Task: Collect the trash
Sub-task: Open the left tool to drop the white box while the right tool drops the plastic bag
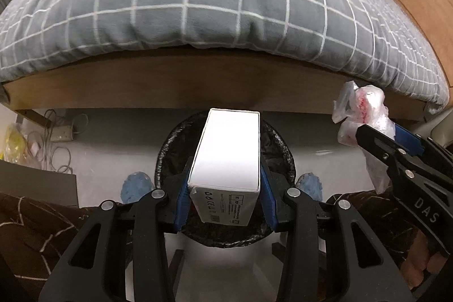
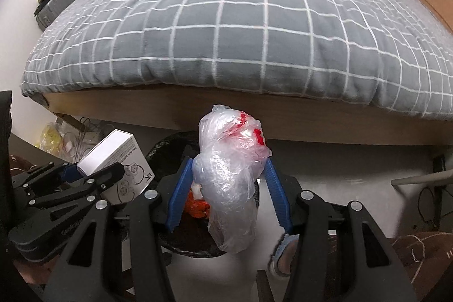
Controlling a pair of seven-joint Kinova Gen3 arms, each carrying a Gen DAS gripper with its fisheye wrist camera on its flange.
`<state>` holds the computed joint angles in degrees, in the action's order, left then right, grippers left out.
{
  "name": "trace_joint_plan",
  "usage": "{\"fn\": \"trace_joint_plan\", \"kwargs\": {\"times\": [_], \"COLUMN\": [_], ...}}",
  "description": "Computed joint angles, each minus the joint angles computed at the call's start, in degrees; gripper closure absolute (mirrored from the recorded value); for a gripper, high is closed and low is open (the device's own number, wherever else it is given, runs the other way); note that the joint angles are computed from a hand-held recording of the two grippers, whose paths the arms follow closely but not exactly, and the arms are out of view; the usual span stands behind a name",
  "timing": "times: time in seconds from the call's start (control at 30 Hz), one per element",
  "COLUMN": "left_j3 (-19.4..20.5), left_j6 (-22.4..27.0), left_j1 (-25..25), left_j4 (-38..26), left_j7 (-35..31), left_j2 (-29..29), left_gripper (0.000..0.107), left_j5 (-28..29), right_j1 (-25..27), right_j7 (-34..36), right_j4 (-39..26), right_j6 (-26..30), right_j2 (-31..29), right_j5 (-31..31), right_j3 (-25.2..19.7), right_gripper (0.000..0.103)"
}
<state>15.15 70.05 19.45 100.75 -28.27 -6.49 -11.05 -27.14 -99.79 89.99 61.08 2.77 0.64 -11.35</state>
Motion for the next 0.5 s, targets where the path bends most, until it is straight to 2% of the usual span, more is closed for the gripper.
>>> {"fn": "trace_joint_plan", "kwargs": {"times": [0.3,0.33,0.43,0.5], "left_j3": [-0.22,-0.15,-0.5,-1.08], "left_j6": [-1.53,-1.17,-0.71,-1.0], "left_j1": [2.21,2.58,3.15,2.92], "left_j4": [-1.48,-1.65,-1.44,-0.55], "left_j7": [-0.42,0.17,1.15,0.72], "left_j2": [4.38,4.67,4.51,3.68], "left_gripper": [0.065,0.062,0.039,0.036], "left_j5": [-1.2,-1.99,-3.19,-3.06], "right_j1": [2.18,2.24,2.12,1.67], "right_j7": [0.74,0.84,0.8,0.43], "right_j4": [1.26,1.28,1.09,0.79], "right_j6": [-0.15,-0.19,-0.22,-0.1], "right_j2": [-0.08,-0.07,0.26,0.6], "right_j5": [-0.97,-1.08,-1.2,-0.83], "right_j3": [1.19,1.17,0.96,0.67], "right_gripper": [0.053,0.053,0.053,0.053]}}
